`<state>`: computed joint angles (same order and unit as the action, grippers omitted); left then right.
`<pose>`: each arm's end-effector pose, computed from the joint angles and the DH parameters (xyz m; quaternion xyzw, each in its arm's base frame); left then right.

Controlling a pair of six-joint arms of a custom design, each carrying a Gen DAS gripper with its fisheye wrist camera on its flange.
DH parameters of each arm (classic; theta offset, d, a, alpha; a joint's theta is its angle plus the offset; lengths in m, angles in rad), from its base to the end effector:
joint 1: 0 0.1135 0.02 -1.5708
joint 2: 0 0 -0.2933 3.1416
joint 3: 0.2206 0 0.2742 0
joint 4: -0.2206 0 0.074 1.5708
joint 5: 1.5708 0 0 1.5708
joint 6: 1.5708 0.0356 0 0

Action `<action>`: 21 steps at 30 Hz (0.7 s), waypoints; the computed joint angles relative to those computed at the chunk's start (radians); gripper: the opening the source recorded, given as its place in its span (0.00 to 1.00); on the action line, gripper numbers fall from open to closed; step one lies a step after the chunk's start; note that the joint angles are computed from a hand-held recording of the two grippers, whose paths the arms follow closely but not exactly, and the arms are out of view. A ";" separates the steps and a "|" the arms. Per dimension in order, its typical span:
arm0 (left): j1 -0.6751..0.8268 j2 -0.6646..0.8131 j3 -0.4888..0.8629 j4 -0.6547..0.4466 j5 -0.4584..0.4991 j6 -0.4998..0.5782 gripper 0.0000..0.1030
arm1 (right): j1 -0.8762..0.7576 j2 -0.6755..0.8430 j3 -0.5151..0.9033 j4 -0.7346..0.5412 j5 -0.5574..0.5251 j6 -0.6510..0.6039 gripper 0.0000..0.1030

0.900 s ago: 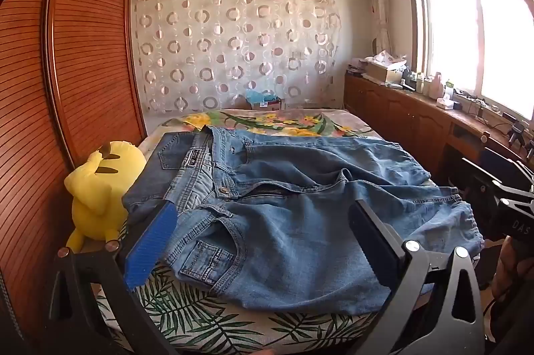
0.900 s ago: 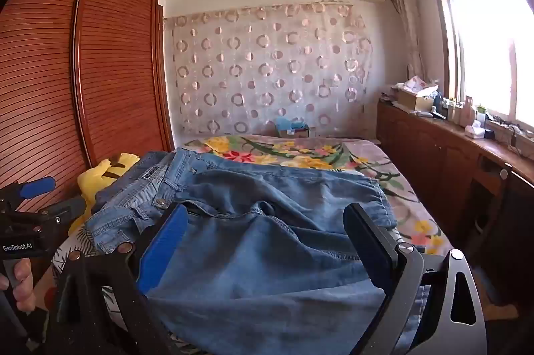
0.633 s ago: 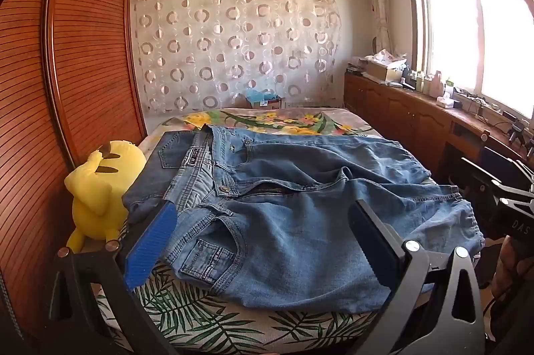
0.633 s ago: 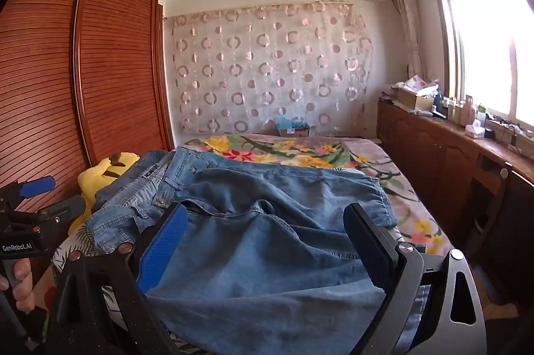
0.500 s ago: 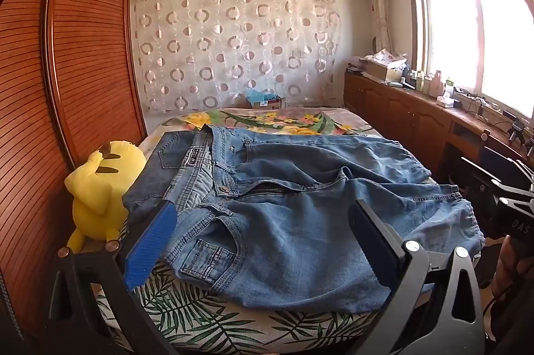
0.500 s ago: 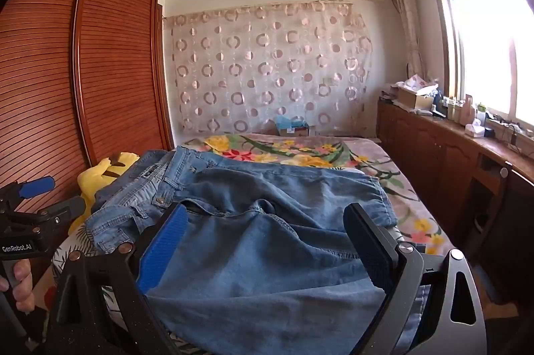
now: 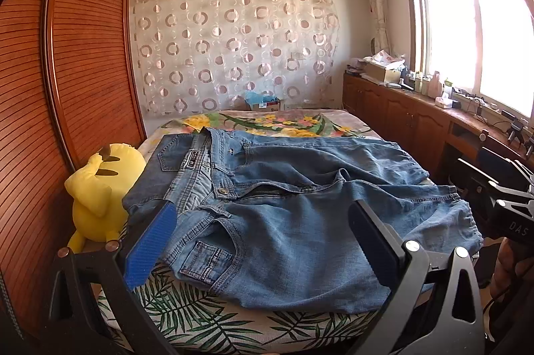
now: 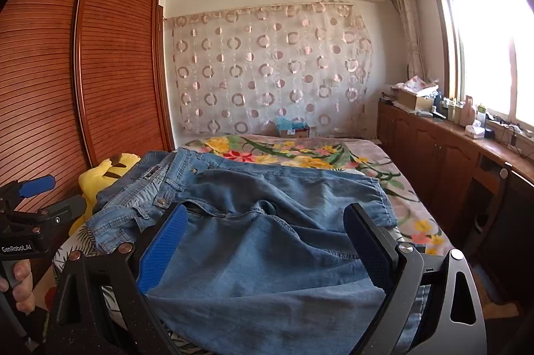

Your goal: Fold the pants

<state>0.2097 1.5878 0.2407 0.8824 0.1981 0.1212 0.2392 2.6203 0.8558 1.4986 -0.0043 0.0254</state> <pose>0.2364 0.0431 0.1104 0.0144 0.8482 0.0031 0.5294 0.3764 0.0919 -0.0433 -0.0861 0.7899 0.0818 0.6016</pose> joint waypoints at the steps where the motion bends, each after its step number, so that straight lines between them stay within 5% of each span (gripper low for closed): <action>1: -0.001 0.001 0.000 0.002 -0.001 -0.001 1.00 | 0.000 0.000 0.000 0.001 0.000 0.001 0.92; 21: -0.021 -0.069 -0.006 -0.052 -0.017 -0.002 1.00 | -0.002 0.000 -0.004 0.011 -0.002 -0.001 0.92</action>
<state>0.1888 1.5191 0.2343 0.8304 0.1814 0.1194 0.2375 2.6198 0.8523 1.5097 -0.0059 0.0242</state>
